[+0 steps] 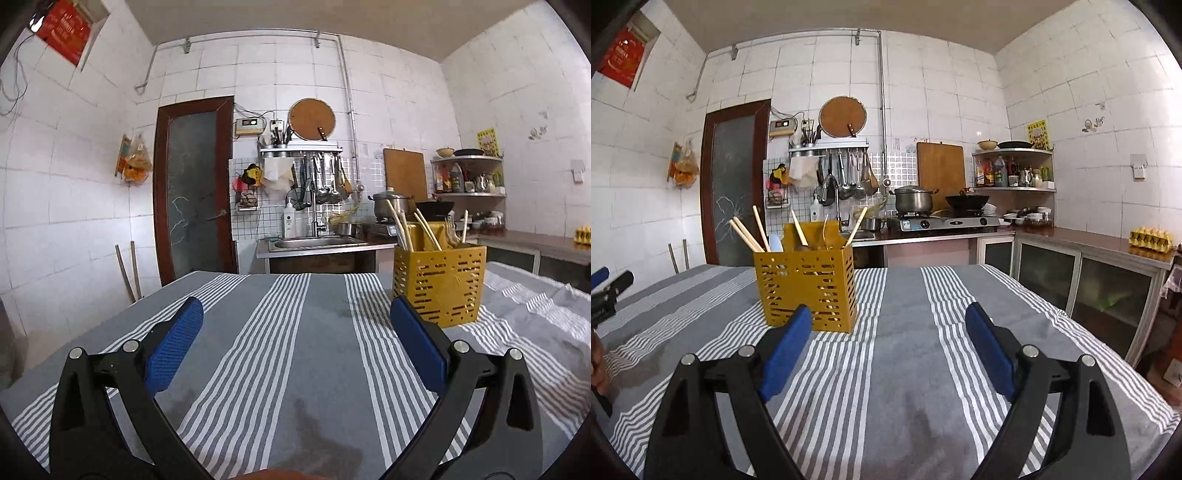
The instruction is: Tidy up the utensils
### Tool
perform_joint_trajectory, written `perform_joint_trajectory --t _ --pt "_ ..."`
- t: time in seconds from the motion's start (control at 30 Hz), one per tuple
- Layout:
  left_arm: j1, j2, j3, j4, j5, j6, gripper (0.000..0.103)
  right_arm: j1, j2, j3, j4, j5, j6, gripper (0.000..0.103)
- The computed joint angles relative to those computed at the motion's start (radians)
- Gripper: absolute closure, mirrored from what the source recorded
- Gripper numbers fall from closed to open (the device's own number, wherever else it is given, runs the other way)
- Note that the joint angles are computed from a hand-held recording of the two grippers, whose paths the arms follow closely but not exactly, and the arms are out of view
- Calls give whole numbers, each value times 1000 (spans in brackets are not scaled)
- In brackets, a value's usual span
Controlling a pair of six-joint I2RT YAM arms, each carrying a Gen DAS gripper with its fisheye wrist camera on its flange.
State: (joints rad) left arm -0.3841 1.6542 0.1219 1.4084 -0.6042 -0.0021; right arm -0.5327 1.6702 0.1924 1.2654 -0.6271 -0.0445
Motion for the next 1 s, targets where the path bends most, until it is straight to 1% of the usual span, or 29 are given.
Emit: perform_joint_trajectory --t 0.13,0.33,0.4,0.43,0.53,0.63,0.83,1.0 --pt "19 -24 11 -62 35 -23 5 5 8 37 -68 19 0 19" --pt "43 -32 10 -83 71 -43 5 19 12 54 -90 39 -7 19" --pt "58 -44 17 -117 94 -49 5 27 12 67 -120 51 -26 19" --pt "65 -50 22 -130 108 -50 5 29 12 59 -112 54 -29 19" --pt "71 -42 25 -127 120 -36 5 33 4 44 -86 67 -13 19" --pt "75 -31 26 -116 126 -27 5 33 2 42 -87 68 -17 19" --pt "111 -31 23 -119 174 -49 5 23 0 39 -81 57 -7 19" --pt "110 -30 24 -118 181 -47 5 23 1 38 -76 57 -11 19"
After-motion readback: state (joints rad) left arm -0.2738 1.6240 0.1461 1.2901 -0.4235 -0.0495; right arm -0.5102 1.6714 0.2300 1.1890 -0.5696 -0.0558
